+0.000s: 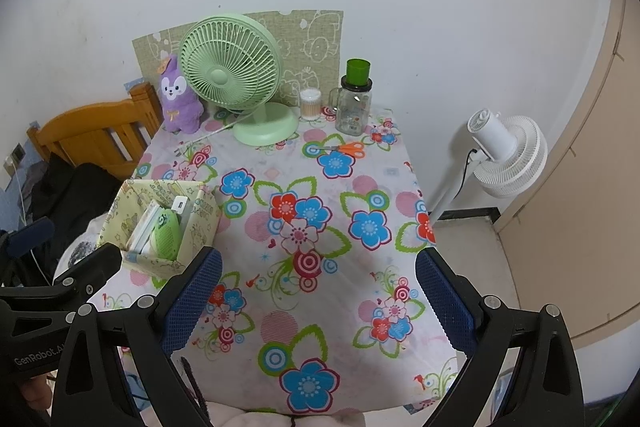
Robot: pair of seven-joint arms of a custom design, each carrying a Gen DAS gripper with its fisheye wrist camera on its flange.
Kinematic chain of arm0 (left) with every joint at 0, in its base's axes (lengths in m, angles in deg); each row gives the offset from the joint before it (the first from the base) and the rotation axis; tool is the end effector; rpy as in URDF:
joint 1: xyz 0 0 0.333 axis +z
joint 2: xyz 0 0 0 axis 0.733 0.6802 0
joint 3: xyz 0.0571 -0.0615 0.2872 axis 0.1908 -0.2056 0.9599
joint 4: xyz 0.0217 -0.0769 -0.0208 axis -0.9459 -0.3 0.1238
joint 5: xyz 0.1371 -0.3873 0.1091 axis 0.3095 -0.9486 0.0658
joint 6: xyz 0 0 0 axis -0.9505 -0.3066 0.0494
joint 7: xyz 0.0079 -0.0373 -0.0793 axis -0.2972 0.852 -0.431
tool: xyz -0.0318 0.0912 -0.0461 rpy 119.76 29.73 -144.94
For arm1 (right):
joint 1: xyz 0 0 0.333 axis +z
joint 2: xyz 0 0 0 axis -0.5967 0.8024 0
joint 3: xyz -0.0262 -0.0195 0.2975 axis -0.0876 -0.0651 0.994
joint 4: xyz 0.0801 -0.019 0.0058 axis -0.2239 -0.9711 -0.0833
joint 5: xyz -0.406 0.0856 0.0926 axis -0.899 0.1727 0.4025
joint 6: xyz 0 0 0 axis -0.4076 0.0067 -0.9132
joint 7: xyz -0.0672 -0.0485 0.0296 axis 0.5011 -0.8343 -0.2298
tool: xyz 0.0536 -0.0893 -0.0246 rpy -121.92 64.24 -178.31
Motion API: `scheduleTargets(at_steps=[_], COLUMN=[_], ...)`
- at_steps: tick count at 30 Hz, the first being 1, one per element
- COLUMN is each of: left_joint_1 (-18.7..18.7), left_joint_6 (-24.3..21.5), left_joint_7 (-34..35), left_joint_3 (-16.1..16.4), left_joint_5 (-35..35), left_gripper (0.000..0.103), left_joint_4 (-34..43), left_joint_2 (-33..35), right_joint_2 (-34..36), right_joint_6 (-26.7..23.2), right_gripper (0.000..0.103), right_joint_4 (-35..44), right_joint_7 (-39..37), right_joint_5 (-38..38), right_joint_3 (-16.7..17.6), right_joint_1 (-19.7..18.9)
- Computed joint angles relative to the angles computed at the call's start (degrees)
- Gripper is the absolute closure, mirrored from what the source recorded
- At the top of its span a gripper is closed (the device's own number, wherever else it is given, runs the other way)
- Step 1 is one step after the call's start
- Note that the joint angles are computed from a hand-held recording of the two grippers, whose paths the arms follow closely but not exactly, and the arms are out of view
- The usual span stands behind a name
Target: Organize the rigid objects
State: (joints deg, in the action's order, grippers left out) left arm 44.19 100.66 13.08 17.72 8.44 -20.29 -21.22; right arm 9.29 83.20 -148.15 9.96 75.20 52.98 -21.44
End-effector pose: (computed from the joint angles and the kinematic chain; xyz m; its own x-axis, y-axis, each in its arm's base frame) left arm 0.5916 -0.1142 0.7080 0.1417 -0.9898 0.0117 -0.7817 -0.1192 -0.6121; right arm 0.6183 0.2016 0.6935 0.2129 -0.9771 0.0033 -0.7363 -0.1626 -0.6568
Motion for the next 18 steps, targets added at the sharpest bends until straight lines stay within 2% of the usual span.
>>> scheduleTargets(at_steps=[18], left_joint_1=[0.4], left_joint_6=[0.9], left_joint_7=[2.0], left_joint_3=[0.3], left_joint_5=[-0.2], left_gripper=[0.000], left_joint_4=[-0.8], left_joint_2=[-0.4], right_joint_2=[-0.2], right_joint_6=[0.7], right_gripper=[0.004], right_joint_4=[-0.8], right_joint_7=[0.5], right_joint_5=[-0.3], right_joint_3=[0.1], right_joint_1=[0.2])
